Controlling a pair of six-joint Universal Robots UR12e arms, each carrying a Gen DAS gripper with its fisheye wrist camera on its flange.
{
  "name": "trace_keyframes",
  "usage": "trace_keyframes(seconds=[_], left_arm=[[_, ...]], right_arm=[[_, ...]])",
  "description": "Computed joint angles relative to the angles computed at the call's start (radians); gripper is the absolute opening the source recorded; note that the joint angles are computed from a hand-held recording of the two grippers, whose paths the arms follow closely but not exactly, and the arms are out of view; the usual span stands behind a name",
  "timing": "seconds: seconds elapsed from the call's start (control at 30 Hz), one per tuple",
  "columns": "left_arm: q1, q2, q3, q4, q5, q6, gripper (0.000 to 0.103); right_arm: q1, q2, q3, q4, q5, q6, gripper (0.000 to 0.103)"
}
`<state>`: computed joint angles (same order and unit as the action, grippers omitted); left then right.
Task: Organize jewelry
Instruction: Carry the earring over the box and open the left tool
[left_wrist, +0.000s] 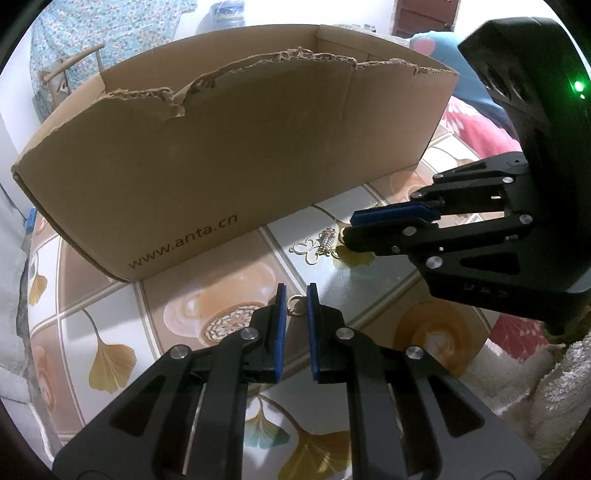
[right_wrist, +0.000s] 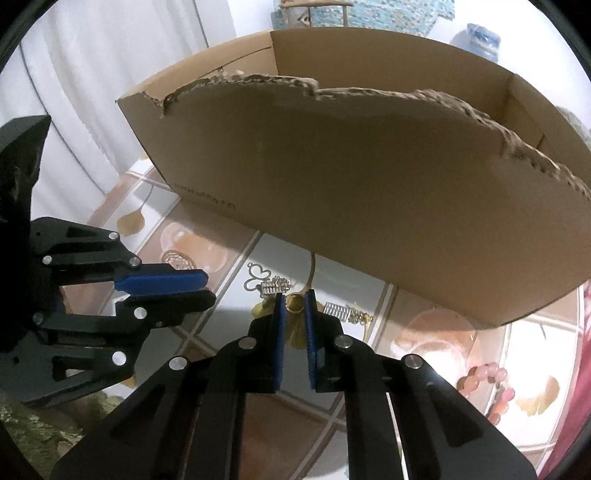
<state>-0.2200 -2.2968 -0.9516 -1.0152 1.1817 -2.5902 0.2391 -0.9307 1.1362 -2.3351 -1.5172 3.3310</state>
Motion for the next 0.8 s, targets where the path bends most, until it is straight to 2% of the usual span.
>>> trace_keyframes(seconds=[0.33,0.57,0.67,0.8], left_arm=[[0.011,0.020,-0.023,0.025,-0.040,0.005,0.010],[0.021,0.043,-0.033,0.073,-0.078,0.007,0.010],[0.028,0.047,-0.016,0.091,-0.117,0.002,0.010],[0.040,0.028,0.053,0.120,-0.212,-0.004,0.010]], right_arm=[[0.005,-0.032,0.038,-0.052,-0.021,0.035,0.010],[-0.001,-0.070,0.073,-0.138,-0.016,0.038,0.010],[-0.007,-0.081,0.072,-0.183,0.002,0.031,0.010],[-0.019,-0.076,0.040,-0.252,0.032,-0.007,0.010]])
